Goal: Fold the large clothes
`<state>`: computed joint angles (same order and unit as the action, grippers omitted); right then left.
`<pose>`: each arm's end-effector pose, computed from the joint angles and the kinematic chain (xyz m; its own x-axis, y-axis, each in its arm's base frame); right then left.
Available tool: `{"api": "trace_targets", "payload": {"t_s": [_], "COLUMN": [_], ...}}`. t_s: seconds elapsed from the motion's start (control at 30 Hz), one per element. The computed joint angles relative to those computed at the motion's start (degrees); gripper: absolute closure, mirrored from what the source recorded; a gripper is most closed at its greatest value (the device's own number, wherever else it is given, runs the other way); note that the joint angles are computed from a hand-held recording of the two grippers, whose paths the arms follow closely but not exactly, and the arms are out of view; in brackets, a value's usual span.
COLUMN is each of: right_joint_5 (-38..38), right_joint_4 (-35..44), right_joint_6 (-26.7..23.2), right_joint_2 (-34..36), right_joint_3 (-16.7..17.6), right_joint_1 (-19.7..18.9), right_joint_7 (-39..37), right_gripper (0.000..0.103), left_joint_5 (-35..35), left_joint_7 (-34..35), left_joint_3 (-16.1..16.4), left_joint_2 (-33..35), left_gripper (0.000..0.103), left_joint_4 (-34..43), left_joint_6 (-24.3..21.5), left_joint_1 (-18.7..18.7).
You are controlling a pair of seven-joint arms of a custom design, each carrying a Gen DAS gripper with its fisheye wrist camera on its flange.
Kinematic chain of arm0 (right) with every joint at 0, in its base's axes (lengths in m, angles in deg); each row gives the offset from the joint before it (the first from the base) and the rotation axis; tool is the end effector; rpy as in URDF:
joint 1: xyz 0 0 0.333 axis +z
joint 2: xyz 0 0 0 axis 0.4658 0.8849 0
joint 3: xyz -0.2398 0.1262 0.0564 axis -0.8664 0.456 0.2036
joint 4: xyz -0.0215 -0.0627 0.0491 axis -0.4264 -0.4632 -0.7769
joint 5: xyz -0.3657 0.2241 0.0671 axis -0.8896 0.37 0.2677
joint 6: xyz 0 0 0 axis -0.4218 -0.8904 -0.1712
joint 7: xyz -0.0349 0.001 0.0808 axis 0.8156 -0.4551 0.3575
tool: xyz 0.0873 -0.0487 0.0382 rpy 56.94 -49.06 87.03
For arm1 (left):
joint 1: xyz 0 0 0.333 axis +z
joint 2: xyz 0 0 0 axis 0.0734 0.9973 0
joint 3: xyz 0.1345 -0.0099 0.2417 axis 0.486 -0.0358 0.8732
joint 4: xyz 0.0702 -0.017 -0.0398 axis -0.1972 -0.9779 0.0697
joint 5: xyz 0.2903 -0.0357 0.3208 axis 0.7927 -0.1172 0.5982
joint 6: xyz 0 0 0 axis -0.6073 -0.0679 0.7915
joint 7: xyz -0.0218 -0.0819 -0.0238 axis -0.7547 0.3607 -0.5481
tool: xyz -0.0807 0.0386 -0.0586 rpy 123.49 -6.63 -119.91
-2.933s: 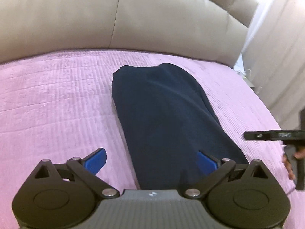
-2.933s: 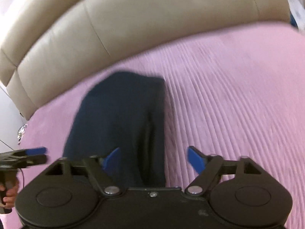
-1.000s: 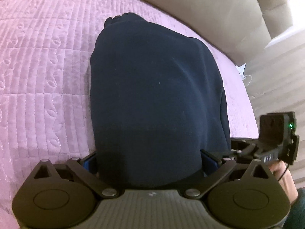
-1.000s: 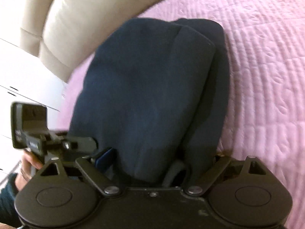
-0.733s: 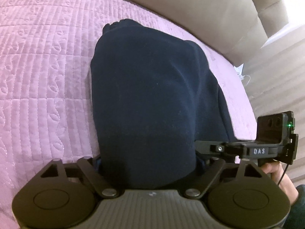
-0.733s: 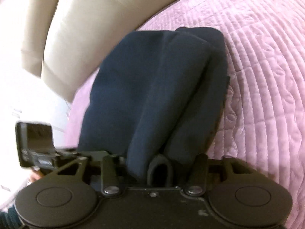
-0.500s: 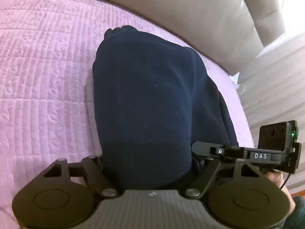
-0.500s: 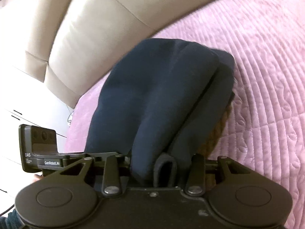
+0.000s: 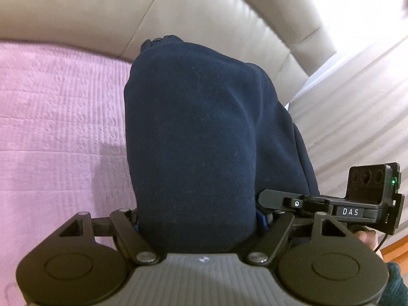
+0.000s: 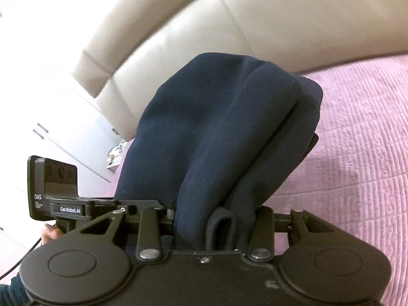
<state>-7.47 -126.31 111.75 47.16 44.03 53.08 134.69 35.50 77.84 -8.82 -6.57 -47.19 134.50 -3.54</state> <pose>0.4859 0.1249 0.5928 0.1475 -0.7722 -0.6180 -0.7810 0.2924 -0.5519 0.6736 -0.2980 0.5769 -0.4735 -0.6129 0.6325 -0.8639 0.1835 -0.4690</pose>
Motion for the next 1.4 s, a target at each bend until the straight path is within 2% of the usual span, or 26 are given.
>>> {"api": "trace_targets", "payload": {"t_s": [0.13,0.3,0.47,0.67,0.83,0.9,1.0,1.07,1.13,1.2,1.27,1.33,1.4], "right_joint_5": [-2.67,-6.15,-5.7,-2.98,-0.12,1.27,2.88,4.29,9.38,9.05,10.04,10.72,6.41], "right_joint_4": [-0.29,-0.94,-1.17,-1.87,-4.79,-6.47,-6.5,-7.46,-8.8,-10.67,-11.96,-13.02,-13.67], "right_joint_6": [-1.03,-2.07,-3.34,-2.11,-1.85,-1.57,-1.56,-0.85,-0.19,0.09,0.03,0.56,1.1], "right_joint_2": [-3.62,-7.0,-7.81,-5.53,-3.37,-2.62,1.51,2.98,2.68,1.81,1.18,0.31,-0.88], "right_joint_3": [1.84,2.91,1.62,0.55,-0.26,-0.65,-0.87,-1.36,-3.81,-2.57,-2.72,-2.24,-0.07], "right_joint_1": [-0.37,0.3,3.08,5.38,5.38,5.16,3.81,2.87,3.49,1.12,0.55,0.02,-2.04], "right_joint_7": [2.04,5.17,5.21,3.53,1.81,0.78,0.78,-1.47,-7.8,-8.24,-9.71,-10.02,-9.12], "right_gripper": [0.054,0.054,0.054,0.054,0.053,0.053,0.052,0.046,0.039,0.028,0.028,0.029,0.023], "left_joint_5": [-3.8,-9.1,-10.34,-10.29,-9.77,-9.72,-7.81,-4.63,-9.17,-9.42,-8.06,-7.25,-6.08], "left_joint_7": [2.9,6.82,8.86,12.27,13.51,14.92,13.47,11.41,14.9,18.11,22.09,21.53,19.76], "left_joint_3": [0.9,4.71,9.03,12.86,14.01,14.1,13.23,12.09,12.44,12.49,12.13,11.89,11.77], "left_joint_2": [-10.05,-21.59,-30.2,-37.12,-37.75,-36.1,-31.86,-29.53,-28.93,-28.83,-30.34,-30.35,-30.09], "left_gripper": [0.025,0.025,0.025,0.025,0.024,0.023,0.022,0.021,0.013,0.009,0.001,0.001,0.001], "left_joint_4": [-9.36,-20.86,-29.89,-39.76,-45.39,-46.72,-46.6,-46.3,-47.41,-47.53,-49.29,-48.98,-47.78], "left_joint_6": [0.08,-1.12,-3.78,-5.12,-5.25,-4.79,-4.16,-2.33,-1.05,-0.64,2.05,2.39,2.43], "left_joint_1": [2.31,2.98,2.5,2.43,2.6,2.77,3.4,3.79,4.08,4.6,4.76,4.6,4.68]}}
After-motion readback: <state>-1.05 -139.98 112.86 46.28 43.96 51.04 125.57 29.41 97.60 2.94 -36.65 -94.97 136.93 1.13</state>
